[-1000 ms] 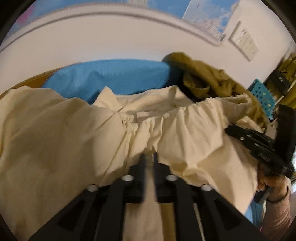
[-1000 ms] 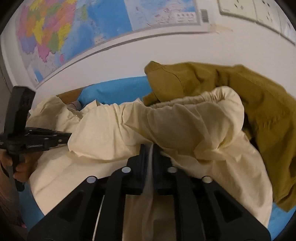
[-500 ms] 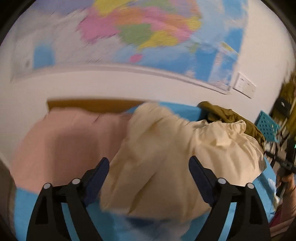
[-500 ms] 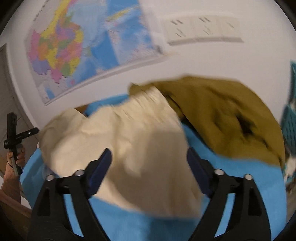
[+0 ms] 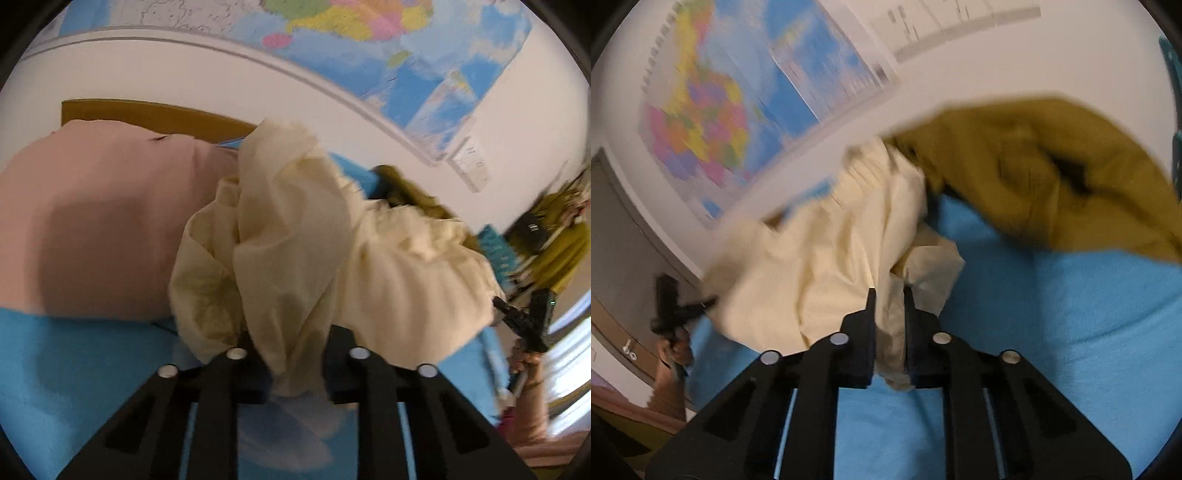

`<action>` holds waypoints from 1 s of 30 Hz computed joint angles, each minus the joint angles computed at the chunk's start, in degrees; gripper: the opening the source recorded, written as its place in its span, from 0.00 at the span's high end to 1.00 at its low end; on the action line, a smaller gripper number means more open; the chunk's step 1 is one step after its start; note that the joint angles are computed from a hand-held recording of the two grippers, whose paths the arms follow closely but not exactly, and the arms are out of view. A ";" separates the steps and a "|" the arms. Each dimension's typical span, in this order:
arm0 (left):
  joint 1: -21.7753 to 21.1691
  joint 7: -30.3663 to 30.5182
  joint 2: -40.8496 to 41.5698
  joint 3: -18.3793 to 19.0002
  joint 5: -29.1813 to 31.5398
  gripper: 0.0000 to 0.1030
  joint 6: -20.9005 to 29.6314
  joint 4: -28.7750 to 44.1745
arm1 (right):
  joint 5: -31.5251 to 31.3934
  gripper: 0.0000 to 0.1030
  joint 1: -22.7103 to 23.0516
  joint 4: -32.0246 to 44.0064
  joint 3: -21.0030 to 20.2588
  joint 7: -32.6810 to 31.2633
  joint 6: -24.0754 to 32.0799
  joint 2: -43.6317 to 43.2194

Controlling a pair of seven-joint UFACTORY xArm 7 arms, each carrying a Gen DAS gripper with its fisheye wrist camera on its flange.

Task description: Fold large clothes

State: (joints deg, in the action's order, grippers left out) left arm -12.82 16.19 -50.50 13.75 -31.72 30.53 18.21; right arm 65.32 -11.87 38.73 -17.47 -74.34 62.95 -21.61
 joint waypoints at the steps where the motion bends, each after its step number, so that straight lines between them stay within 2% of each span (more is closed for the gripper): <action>1: -0.20 -0.21 -2.94 1.09 -0.63 0.90 2.82 -0.13 | 0.20 0.92 -0.85 -0.22 -1.52 0.30 2.36 -2.34; 2: 0.02 -0.66 -4.53 1.22 -0.71 0.90 4.87 -0.11 | 0.09 0.92 -1.77 -0.48 -2.97 0.27 4.02 -4.68; 4: 1.33 -2.31 -8.06 1.79 -0.54 0.90 11.00 -0.49 | -1.29 0.92 -3.50 -1.12 -4.58 -0.21 3.89 -8.14; 6: 2.03 -2.08 -9.77 2.69 -1.13 0.90 13.91 -2.32 | -3.79 0.92 -4.98 -1.20 -6.06 1.41 2.78 -7.17; 8: 3.02 -2.68 -8.05 2.80 -1.81 0.88 15.51 -4.27 | -8.12 0.91 -6.11 -2.06 -3.98 3.94 -2.29 -4.53; 11: 3.20 -1.48 -5.95 3.61 -5.06 0.78 14.66 -5.68 | -11.94 0.87 -5.70 -3.73 -1.59 6.13 -8.29 -0.55; 12: 4.00 -2.13 -6.16 2.22 -4.97 0.73 14.46 -5.44 | -11.62 0.84 -5.42 -3.93 -1.63 6.41 -9.12 -0.36; 13: 5.70 -4.19 -6.95 -1.26 -3.13 0.66 14.14 -5.11 | -11.03 0.78 -5.24 -4.24 -1.46 7.18 -10.19 -0.97; 14: 7.13 -6.20 -8.20 -4.62 -0.76 0.64 13.81 -4.81 | -10.93 0.74 -5.11 -4.77 -1.15 7.57 -11.56 -2.32; 15: 8.48 -8.29 -9.97 -7.96 2.04 0.54 13.18 -4.72 | -10.50 0.67 -5.03 -6.03 -0.23 8.04 -15.00 -5.06; 16: 9.77 -10.56 -12.07 -11.17 5.13 0.43 12.54 -4.74 | -10.27 0.55 -4.45 -6.51 -0.29 8.01 -16.76 -6.80; 17: 10.80 -12.42 -14.44 -13.94 7.86 0.38 11.90 -4.52 | -9.62 0.44 -3.57 -7.20 -0.50 7.31 -18.27 -8.68; 18: 10.36 -12.75 -15.72 -14.31 9.03 0.34 11.08 -4.20 | -9.02 0.41 -2.54 -7.92 -0.49 6.81 -19.58 -10.79; 22: 3.93 -11.77 -13.77 -13.71 10.95 0.32 7.13 -1.23 | -9.78 0.34 4.31 -9.07 0.70 3.98 -19.89 -15.51; 25: -3.16 -10.44 -4.13 -13.33 11.14 0.32 2.59 2.29 | -10.67 0.34 10.11 -8.99 4.14 3.93 -23.45 -13.85; 28: -6.02 -10.80 5.03 -14.16 12.36 0.34 0.40 5.49 | -11.69 0.35 15.12 -7.20 7.13 5.89 -28.04 -7.85; 30: -6.68 -11.90 11.86 -14.47 12.56 0.42 -0.05 8.09 | -12.94 0.38 17.14 -6.74 8.24 7.42 -31.20 -5.01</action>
